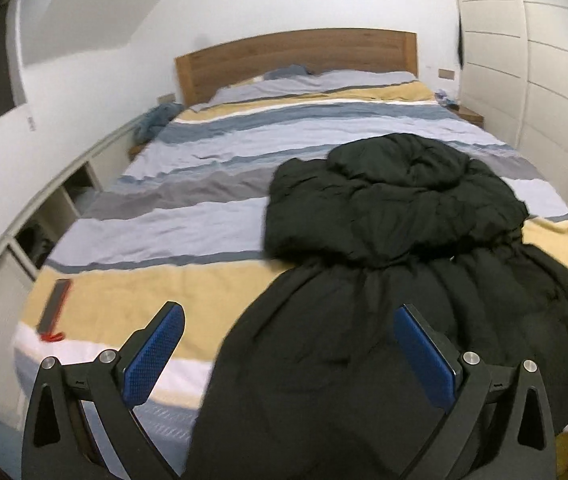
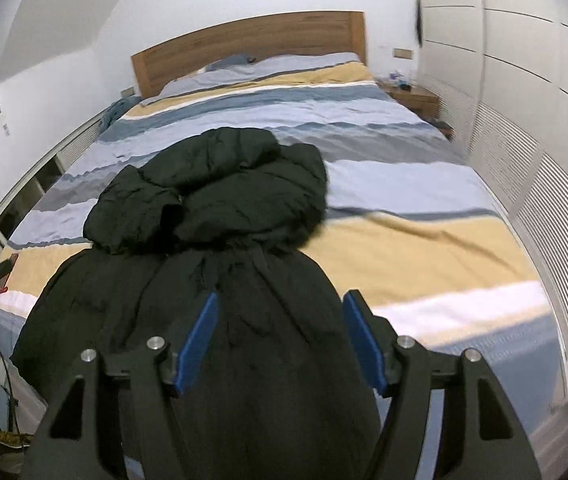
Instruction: Fold large clothes
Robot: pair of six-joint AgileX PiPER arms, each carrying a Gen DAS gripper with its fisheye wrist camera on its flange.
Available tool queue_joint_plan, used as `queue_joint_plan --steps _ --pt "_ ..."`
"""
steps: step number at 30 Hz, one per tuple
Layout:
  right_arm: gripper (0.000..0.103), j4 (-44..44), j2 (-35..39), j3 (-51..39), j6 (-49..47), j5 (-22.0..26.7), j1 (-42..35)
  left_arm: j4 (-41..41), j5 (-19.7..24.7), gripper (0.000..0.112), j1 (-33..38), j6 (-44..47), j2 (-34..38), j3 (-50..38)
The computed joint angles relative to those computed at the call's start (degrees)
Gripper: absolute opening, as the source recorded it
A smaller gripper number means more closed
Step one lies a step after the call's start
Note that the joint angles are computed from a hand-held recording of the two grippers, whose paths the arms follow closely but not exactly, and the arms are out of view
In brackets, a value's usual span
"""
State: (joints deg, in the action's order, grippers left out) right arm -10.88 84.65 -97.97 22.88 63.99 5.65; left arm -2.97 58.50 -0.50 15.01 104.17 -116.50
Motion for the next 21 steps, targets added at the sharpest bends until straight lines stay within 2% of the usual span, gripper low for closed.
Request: queue_joint_plan --steps 5,12,21 --pt "0.064 -2.7 -7.2 7.1 4.3 -0.1 0.2 -1.5 -2.8 0.102 3.4 2.1 -6.5 8.7" --pt "0.065 -7.3 -13.1 13.6 9.3 0.4 1.2 -2.6 -5.6 0.102 6.3 3.6 -12.5 15.9" --pt "0.067 -7.9 -20.0 21.8 11.1 1.5 -1.8 -4.8 -9.0 0.102 10.5 7.2 -19.3 24.5"
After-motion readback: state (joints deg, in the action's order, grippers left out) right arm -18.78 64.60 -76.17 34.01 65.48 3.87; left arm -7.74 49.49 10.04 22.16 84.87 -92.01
